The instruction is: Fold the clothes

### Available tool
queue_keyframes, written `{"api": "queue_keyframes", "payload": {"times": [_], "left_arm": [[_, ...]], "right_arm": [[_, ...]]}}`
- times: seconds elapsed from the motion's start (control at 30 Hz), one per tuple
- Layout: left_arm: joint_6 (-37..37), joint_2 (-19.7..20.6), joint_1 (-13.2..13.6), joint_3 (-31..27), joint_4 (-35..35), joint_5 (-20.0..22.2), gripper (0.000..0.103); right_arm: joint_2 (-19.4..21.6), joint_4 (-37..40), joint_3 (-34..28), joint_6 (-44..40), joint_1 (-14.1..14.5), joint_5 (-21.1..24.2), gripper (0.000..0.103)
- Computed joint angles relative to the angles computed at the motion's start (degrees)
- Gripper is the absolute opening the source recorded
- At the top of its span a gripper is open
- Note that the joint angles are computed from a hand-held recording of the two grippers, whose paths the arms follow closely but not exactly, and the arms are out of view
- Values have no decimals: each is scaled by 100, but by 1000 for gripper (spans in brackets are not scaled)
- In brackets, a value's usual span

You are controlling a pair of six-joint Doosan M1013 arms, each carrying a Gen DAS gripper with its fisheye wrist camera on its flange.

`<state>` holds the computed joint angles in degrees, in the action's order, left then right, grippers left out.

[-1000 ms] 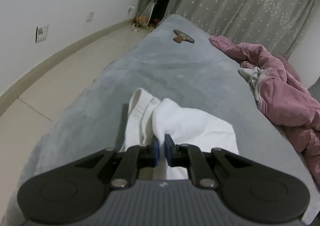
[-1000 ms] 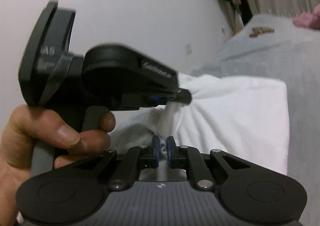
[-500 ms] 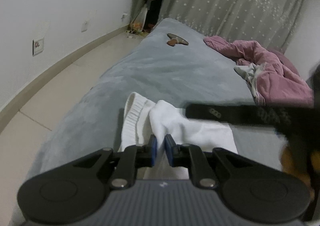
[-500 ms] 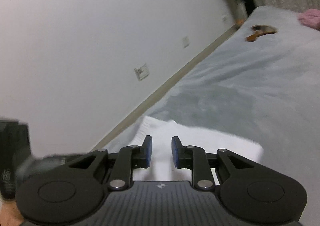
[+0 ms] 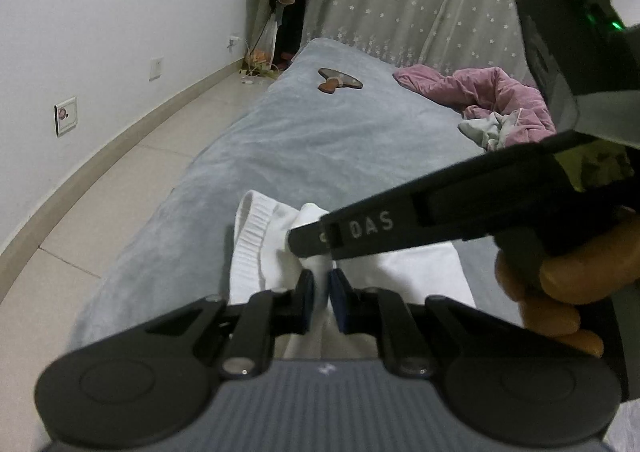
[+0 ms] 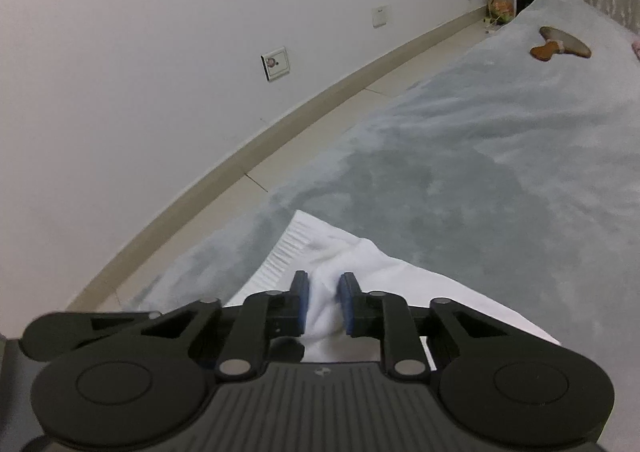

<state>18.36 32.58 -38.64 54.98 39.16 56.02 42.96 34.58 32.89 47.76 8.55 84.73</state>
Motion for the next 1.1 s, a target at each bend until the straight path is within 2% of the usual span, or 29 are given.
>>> {"api": "queue_keyframes", "payload": {"times": [0.1, 0.2, 0.43, 0.57, 0.63, 0.83, 1.0, 1.1], "left_arm": [[8, 5, -20, -25, 31, 1, 10], [-68, -11, -27, -20, 54, 22, 10], [-343, -75, 35, 43, -122, 188, 10], [-460, -103, 83, 106, -238, 219, 10], [-552, -144, 92, 177, -220, 131, 10], [-619, -111, 105, 131, -268, 255, 9], [-1023, -183, 127, 252, -196, 100, 8], [-1422, -285, 149, 426, -113, -132, 7]], "right_arm": [[-4, 64, -18, 120, -31, -123, 9], [-61, 179, 85, 208, -60, -321, 8], [-305, 1012, 671, 85, -154, -933, 4], [-264, 886, 647, 130, -89, -952, 4], [-254, 890, 655, 182, -103, -945, 4], [-228, 930, 683, 355, -173, -1003, 5], [-202, 1103, 714, 351, -204, -940, 5], [-276, 1266, 902, 258, -231, -1107, 5]]}}
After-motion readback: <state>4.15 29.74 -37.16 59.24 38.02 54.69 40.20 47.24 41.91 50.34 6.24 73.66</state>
